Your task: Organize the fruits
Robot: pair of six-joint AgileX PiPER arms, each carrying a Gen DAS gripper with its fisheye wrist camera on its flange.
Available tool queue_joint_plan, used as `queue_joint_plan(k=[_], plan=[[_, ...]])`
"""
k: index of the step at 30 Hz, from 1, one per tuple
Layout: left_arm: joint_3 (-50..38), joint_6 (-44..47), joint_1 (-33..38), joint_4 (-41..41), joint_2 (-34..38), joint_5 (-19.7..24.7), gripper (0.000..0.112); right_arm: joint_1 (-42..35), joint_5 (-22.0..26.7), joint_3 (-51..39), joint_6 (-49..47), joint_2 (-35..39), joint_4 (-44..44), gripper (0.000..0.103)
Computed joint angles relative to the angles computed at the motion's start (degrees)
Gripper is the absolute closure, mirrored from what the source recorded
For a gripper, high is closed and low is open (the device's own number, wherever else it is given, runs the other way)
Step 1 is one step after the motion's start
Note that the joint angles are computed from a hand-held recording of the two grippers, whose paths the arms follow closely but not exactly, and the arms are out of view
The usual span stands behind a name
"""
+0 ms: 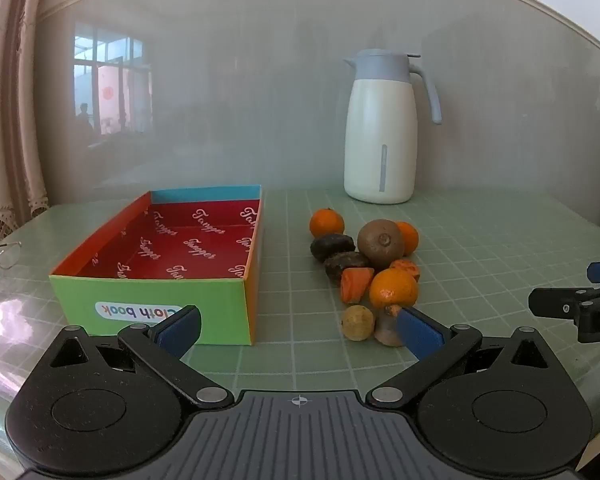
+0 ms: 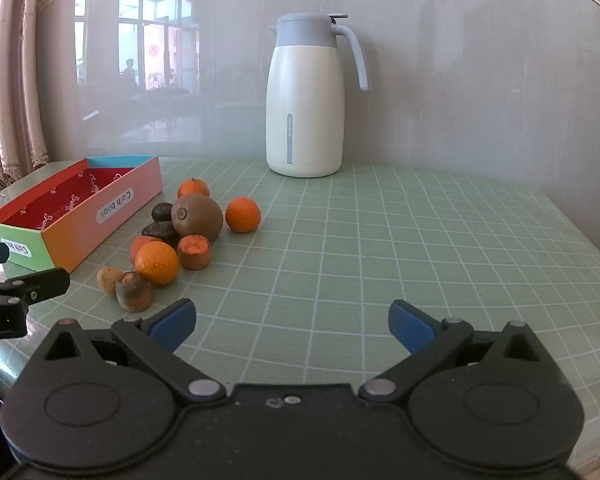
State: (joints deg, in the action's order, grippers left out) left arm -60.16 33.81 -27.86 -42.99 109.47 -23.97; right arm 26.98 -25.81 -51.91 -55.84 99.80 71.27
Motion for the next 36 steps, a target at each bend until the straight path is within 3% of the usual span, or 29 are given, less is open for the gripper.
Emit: queue_joint_plan(k=[36], plan=[[-0.1,0.1,0.0,0.3,0.4,-0.6,0.009,-0.1,0.2,-0.2,-0.3,0.1,0.2,0.000]])
